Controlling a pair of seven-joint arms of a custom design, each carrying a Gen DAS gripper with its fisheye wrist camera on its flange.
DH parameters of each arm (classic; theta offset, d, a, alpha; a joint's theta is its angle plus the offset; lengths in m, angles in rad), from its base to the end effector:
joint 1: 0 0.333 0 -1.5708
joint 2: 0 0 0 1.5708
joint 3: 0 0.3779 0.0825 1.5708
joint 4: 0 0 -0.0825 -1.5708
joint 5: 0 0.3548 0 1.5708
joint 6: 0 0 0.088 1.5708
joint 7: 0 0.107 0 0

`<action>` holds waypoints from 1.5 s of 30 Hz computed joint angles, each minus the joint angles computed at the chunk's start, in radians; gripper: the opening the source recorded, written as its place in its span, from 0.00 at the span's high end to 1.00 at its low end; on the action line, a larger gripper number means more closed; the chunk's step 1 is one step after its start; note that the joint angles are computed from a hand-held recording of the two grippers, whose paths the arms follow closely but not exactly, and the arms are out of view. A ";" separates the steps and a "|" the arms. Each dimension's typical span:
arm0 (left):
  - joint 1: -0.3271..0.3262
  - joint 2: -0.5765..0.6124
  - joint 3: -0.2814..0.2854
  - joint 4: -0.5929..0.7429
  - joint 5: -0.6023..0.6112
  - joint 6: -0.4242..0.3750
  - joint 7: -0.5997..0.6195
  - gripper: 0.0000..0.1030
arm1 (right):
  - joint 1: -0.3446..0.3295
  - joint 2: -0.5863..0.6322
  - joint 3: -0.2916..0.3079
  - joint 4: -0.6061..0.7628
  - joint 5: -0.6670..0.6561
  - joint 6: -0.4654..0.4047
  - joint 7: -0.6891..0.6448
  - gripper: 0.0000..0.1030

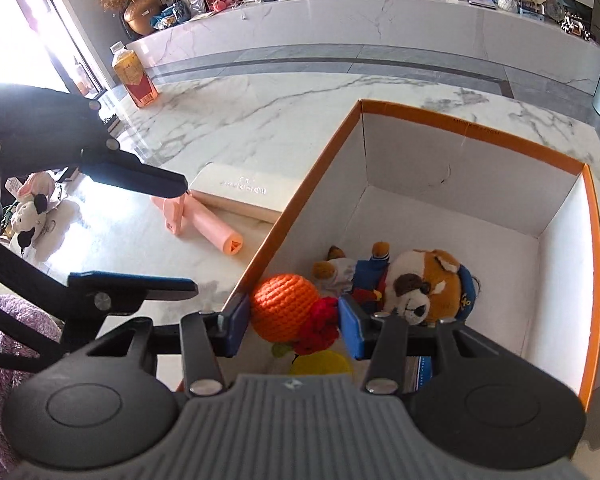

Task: Organize objects
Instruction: 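Lower the raccoon into the box and open both grippers to release it, then move the left gripper to the pink selfie stick while the right approaches the white glasses box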

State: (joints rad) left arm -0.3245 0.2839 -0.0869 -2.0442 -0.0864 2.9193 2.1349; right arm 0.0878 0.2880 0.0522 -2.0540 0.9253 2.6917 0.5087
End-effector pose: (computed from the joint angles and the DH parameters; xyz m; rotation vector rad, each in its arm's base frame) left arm 0.5834 -0.2432 0.4494 -0.8973 2.5180 -0.5989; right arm 0.6065 0.0567 0.4039 -2.1137 1.3760 -0.1596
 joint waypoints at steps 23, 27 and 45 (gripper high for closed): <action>0.078 -0.126 -0.080 -0.147 -0.194 0.127 0.010 0.41 | 0.023 -0.163 0.033 -0.098 0.267 0.148 -0.200 0.36; 0.084 -0.154 -0.064 -0.192 -0.234 0.199 0.002 0.41 | 0.047 -0.189 0.022 -0.084 0.421 0.110 -0.277 0.34; 0.099 -0.107 0.089 -0.283 -0.139 0.285 -0.068 0.41 | 0.146 0.006 0.030 0.080 0.059 0.072 -0.031 0.51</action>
